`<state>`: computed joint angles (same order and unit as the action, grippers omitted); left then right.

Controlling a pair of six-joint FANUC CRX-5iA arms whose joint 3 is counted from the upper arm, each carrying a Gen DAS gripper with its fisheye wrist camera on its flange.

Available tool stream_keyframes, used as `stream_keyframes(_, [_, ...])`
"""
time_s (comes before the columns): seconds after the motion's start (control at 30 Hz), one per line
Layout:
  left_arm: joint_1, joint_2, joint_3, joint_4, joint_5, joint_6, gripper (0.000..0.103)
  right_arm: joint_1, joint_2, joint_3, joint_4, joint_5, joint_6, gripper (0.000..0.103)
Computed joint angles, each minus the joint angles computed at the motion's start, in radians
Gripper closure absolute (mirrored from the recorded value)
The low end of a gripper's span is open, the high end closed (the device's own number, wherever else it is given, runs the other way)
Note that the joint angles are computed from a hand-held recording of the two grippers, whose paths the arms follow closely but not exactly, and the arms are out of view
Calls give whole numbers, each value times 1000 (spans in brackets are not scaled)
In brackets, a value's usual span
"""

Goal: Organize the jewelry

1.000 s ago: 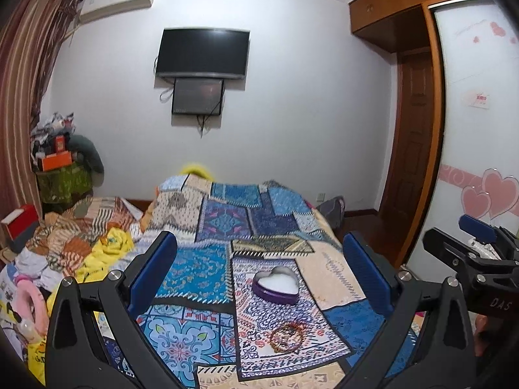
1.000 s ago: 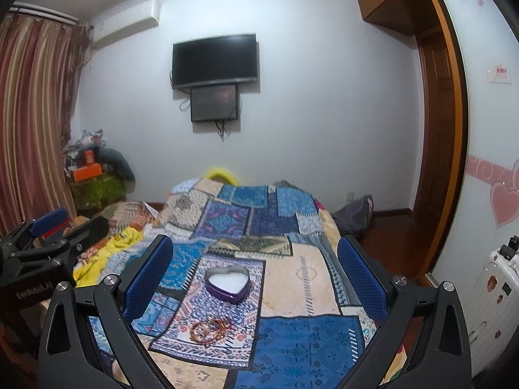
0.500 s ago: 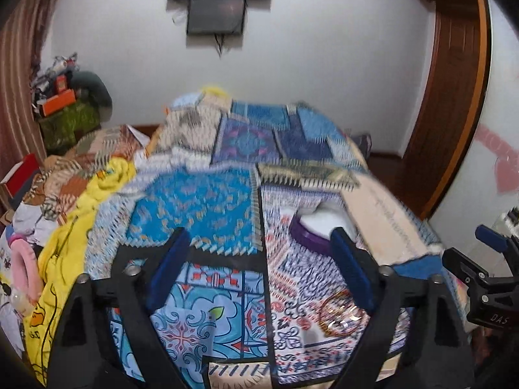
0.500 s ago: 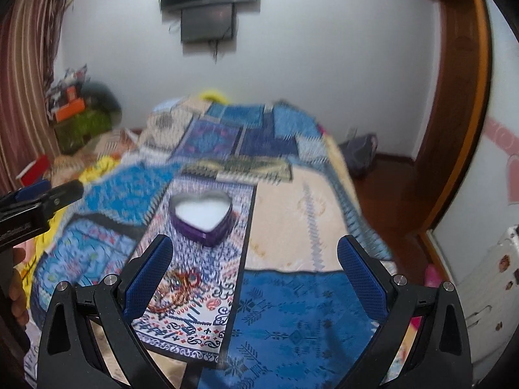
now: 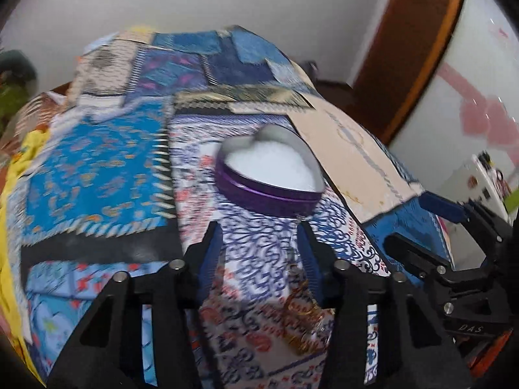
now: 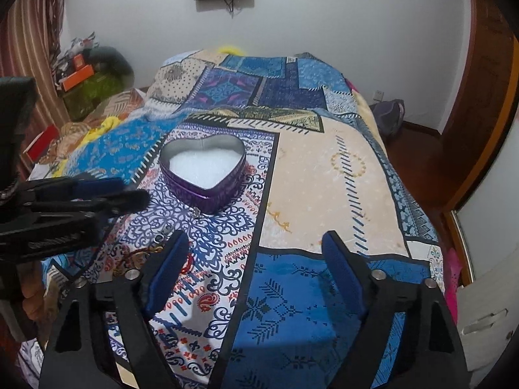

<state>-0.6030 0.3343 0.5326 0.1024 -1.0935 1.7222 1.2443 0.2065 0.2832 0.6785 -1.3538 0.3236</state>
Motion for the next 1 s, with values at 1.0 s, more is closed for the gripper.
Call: stream_keyframes(1.0, [22, -28, -44, 41, 33, -39, 95, -23, -19, 11, -122, 105, 98, 65])
